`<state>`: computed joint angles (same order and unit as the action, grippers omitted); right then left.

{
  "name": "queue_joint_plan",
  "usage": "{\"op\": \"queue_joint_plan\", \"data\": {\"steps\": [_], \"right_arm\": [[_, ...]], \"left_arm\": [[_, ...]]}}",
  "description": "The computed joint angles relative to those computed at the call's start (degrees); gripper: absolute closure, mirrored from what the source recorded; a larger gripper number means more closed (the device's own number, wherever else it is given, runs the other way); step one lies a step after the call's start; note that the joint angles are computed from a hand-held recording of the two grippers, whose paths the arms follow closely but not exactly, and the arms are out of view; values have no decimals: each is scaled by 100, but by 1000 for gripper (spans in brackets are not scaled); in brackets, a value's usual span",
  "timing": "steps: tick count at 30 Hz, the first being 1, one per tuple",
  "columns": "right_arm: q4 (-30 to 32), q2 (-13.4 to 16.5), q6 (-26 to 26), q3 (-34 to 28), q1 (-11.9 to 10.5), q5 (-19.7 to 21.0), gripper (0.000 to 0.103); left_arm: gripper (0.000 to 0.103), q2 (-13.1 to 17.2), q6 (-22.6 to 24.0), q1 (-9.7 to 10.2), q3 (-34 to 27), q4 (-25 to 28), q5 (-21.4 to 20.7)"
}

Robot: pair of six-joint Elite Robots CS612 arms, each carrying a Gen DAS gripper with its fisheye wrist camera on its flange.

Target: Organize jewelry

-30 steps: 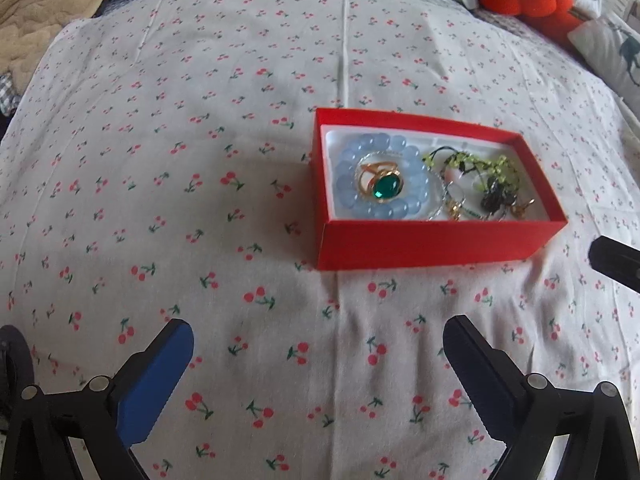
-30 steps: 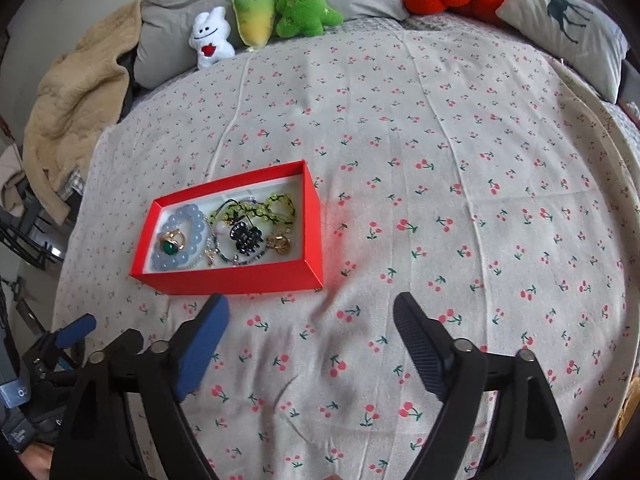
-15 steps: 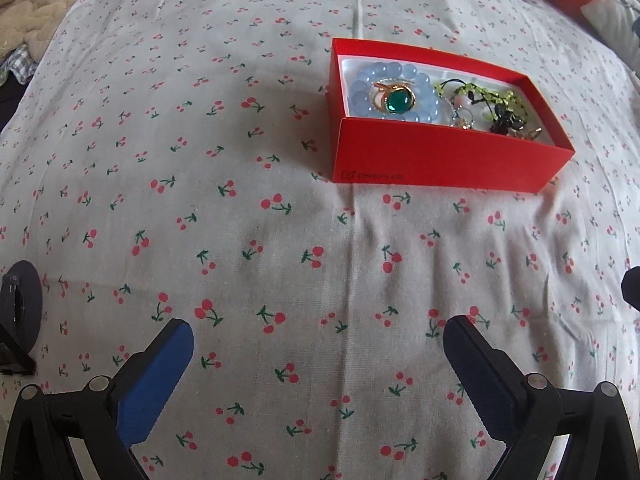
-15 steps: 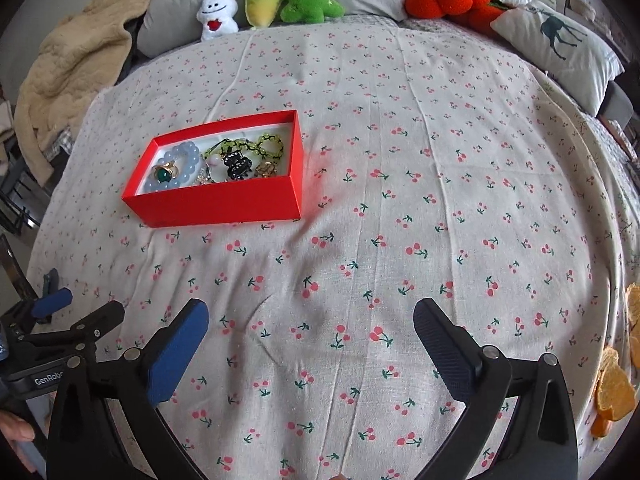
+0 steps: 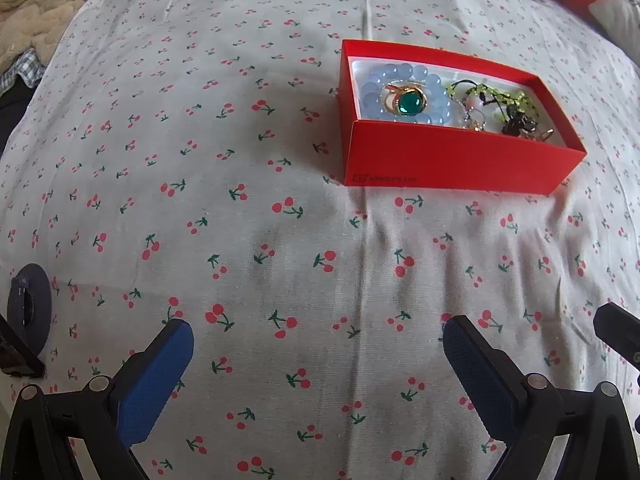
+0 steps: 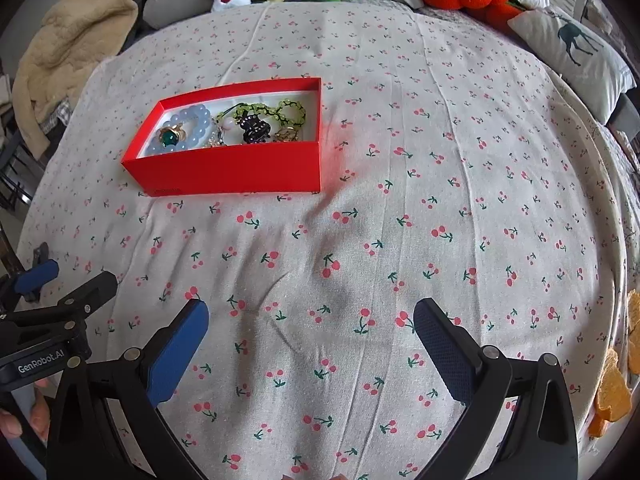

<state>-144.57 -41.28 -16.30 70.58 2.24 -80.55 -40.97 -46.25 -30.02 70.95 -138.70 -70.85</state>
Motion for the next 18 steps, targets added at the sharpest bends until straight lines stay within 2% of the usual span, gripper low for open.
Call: {"op": "queue_joint_plan", "data": {"steps": [18], "right_arm": [[-36, -7, 60, 23, 4, -72, 0]], "left_arm": [[1, 21, 76, -25, -30, 11, -2]]}}
